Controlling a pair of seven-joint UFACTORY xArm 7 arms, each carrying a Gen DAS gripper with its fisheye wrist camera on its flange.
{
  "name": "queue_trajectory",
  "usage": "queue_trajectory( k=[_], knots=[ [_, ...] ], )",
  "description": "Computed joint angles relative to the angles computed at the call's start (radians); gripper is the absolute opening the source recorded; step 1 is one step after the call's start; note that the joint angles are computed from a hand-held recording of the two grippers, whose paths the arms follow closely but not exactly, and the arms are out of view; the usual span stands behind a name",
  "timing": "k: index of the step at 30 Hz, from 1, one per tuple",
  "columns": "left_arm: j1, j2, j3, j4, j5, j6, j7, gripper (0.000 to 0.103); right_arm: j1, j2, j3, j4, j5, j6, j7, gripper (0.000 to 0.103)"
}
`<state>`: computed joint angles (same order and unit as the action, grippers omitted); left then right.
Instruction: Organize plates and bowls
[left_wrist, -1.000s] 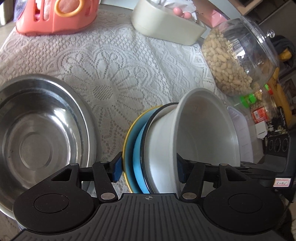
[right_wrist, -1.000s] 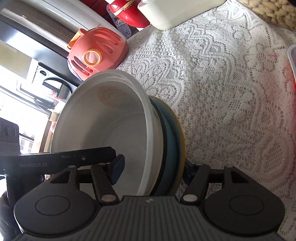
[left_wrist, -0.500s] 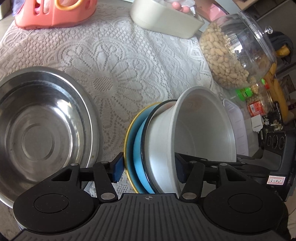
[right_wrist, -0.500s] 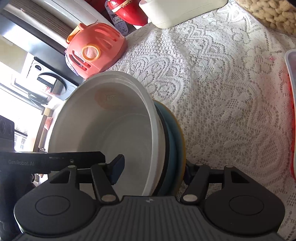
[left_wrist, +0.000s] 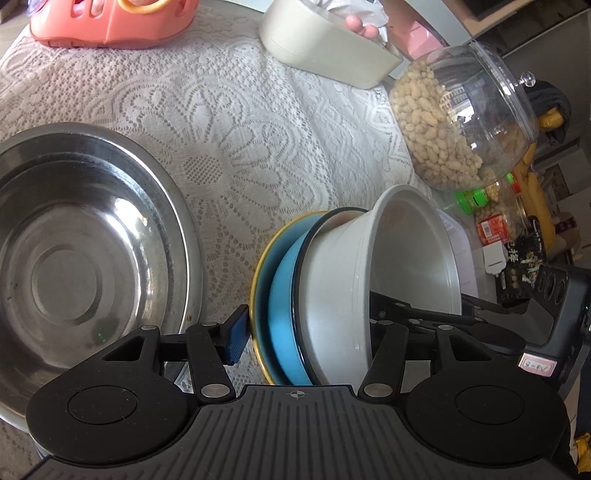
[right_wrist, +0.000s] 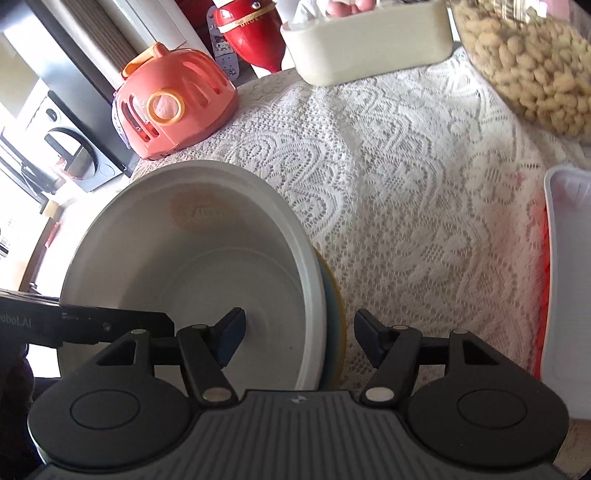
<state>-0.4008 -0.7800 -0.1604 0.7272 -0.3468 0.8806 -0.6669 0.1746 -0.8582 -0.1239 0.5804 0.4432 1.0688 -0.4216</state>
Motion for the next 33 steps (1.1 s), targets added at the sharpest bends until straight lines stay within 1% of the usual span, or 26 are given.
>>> queue_trajectory(
  k=[3,7,10,12,14,16,17,20,21,22,24,26,28,31,33],
  knots=[
    [0.003,0.004,-0.002,-0.003,0.000,-0.013,-0.006,0.059,-0.003,-0.030,0.029,-0.022,-0.020,-0.052,-0.010,0.066],
    [0.003,-0.004,-0.005,-0.021,-0.002,-0.042,-0.016,0.057,0.000,-0.084,0.086,-0.068,-0.094,-0.172,-0.030,0.066],
    [-0.006,-0.015,0.005,-0.040,-0.011,-0.065,-0.013,0.057,0.007,-0.124,0.109,-0.112,-0.152,-0.267,-0.041,0.067],
    [-0.008,-0.019,0.003,-0.044,-0.007,-0.072,-0.010,0.056,0.011,-0.146,0.111,-0.136,-0.178,-0.316,-0.031,0.070],
    [-0.010,-0.016,0.000,-0.041,0.002,-0.070,-0.005,0.056,0.021,-0.151,0.093,-0.142,-0.184,-0.330,-0.014,0.071],
    [-0.010,-0.013,-0.005,-0.037,0.009,-0.070,-0.006,0.056,0.032,-0.139,0.069,-0.129,-0.177,-0.314,0.009,0.071],
    [-0.011,-0.012,-0.005,-0.036,0.011,-0.070,-0.005,0.056,0.043,-0.125,0.048,-0.112,-0.166,-0.281,0.017,0.071],
    [-0.013,-0.015,0.003,-0.041,0.006,-0.074,-0.005,0.056,0.066,-0.043,-0.019,-0.030,-0.106,-0.139,0.043,0.070],
    [-0.016,-0.015,0.007,-0.043,0.002,-0.076,-0.003,0.056,0.060,-0.014,-0.031,-0.008,-0.083,-0.100,0.064,0.067],
    [-0.017,-0.017,0.009,-0.045,-0.001,-0.077,-0.002,0.056,0.053,0.015,-0.041,0.012,-0.060,-0.058,0.085,0.057],
    [-0.019,-0.020,0.010,-0.048,-0.002,-0.078,0.002,0.056,0.046,0.060,-0.066,0.042,-0.007,0.015,0.098,0.051],
    [-0.020,-0.020,0.009,-0.048,-0.001,-0.075,0.006,0.057,0.033,0.079,-0.070,0.058,0.028,0.072,0.096,0.050],
    [-0.020,-0.019,0.006,-0.047,0.001,-0.075,0.007,0.057,0.018,0.078,-0.058,0.059,0.041,0.103,0.078,0.051],
    [-0.018,-0.021,0.001,-0.047,0.007,-0.071,0.005,0.057,-0.008,0.056,-0.030,0.046,0.046,0.112,0.070,0.053],
    [-0.016,-0.026,0.004,-0.040,0.013,-0.044,0.003,0.057,-0.020,0.056,-0.011,0.052,0.045,0.119,0.089,0.053]
  ],
)
